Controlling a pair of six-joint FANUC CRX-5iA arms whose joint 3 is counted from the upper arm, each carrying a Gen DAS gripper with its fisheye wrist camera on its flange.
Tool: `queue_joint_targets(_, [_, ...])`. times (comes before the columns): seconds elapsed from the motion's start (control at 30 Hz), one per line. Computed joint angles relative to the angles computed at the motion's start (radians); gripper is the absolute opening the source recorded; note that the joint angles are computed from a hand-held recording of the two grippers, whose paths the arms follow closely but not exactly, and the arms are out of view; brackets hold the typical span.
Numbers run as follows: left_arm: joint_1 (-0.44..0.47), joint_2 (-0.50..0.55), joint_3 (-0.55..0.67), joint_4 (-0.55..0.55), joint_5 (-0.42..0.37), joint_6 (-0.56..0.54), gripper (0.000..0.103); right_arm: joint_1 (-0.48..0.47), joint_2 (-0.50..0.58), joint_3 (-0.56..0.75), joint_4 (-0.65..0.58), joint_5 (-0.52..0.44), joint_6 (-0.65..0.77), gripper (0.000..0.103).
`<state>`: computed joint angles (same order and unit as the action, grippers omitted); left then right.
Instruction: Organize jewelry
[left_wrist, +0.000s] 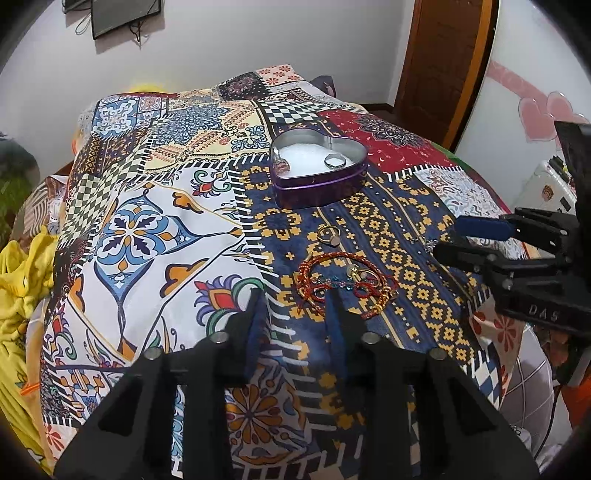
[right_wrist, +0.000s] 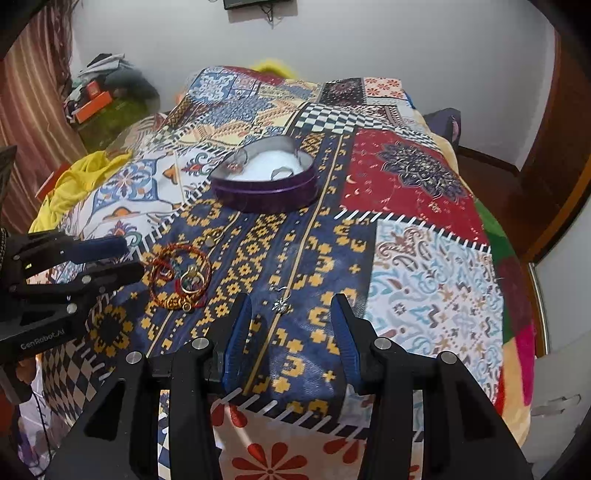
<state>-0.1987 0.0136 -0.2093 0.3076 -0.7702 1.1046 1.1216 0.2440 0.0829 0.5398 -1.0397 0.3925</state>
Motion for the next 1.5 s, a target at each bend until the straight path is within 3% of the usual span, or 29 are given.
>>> queue_joint_targets(0.17, [0.010,0.051,0.037,0.035,-0.031,-0.001,0.016,-0.001,0.007,0.005,-0.023,0.009,0.026,0.035])
queue_joint_targets(0.43, [0.004,0.094,0.066,0.064,-0.040,-0.013,0.015,-0.008,0.016,0.008,-0.025,0.027,0.034,0.030])
queue_joint_targets(0.63, [0.008,0.105,0.064,0.082,-0.038,-0.011,0.007,-0.017,0.021,0.012,-0.036,0.044,0.054,0.010])
queue_joint_targets(1.5, [0.021,-0.012,0.023,0.180,0.074,-0.093,0.006,-0.011,-0.009,0.000,0.133,0.065,-0.050,0.010])
